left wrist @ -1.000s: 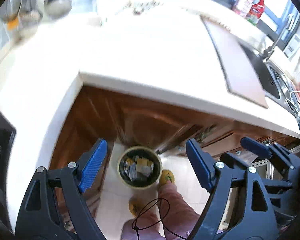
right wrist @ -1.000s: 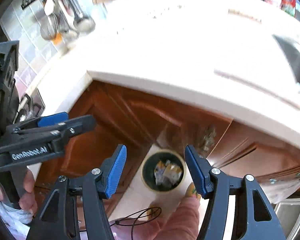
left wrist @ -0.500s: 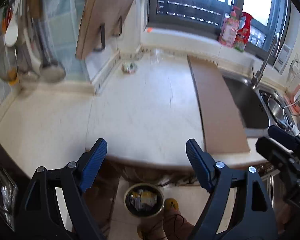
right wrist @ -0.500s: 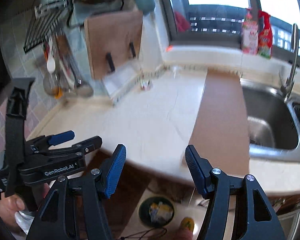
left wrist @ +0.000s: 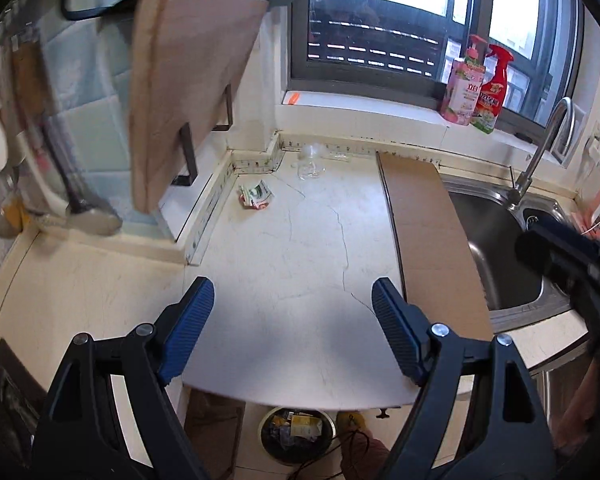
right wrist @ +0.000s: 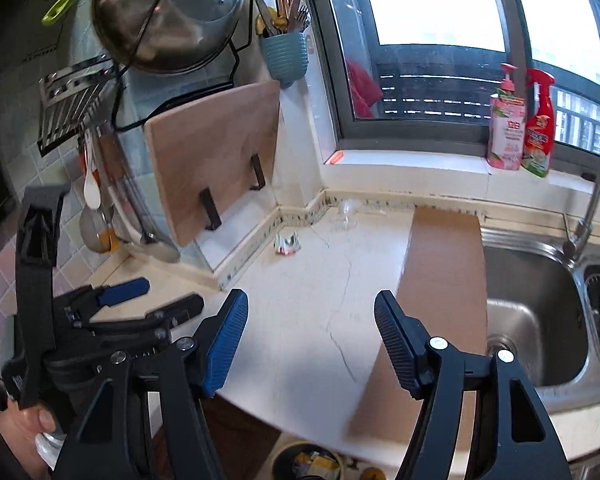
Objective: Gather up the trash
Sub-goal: 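Raise both tools back up to the counter corner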
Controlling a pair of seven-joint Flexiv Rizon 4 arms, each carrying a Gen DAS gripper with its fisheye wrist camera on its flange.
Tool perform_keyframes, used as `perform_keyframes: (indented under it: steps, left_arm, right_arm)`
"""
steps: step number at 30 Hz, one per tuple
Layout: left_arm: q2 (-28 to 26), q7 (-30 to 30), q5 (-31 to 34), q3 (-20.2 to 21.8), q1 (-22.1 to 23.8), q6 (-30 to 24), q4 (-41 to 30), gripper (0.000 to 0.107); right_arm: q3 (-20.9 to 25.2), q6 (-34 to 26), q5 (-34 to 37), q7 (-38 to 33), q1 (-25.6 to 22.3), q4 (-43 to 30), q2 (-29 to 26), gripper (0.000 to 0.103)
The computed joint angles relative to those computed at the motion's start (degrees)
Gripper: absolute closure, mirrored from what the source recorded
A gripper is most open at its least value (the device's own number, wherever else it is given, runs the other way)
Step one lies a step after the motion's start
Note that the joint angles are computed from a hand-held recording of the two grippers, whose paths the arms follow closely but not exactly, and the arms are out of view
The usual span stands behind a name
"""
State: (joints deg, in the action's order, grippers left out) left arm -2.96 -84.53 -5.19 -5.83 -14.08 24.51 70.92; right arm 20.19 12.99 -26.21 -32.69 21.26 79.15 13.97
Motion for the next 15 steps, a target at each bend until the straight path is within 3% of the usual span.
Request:
perform_keyframes:
  steps: [4, 10, 15]
  left_arm:
    - [-6.4, -1.7, 3.6, -0.9, -0.7, -1.9, -6.5, 0.027]
    - [-18.0, -6.9, 3.9, 0.2, -2.5, -7.9, -18.6, 0.028]
    - [-31.7, -13.0, 4.7, 2.5, -4.7, -15.1, -35.7, 0.028]
  right_arm:
    - [-5.4, 5.2, 4.1, -6.0, -1.7, -1.0, -3.0, 0.036]
    - [-12.6, 11.5, 15.0, -15.6, -6.0, -3.5, -9.4, 0.036]
    - [-16.6, 14.5, 25.5, -23.5, -10.7, -8.1, -17.4, 0.036]
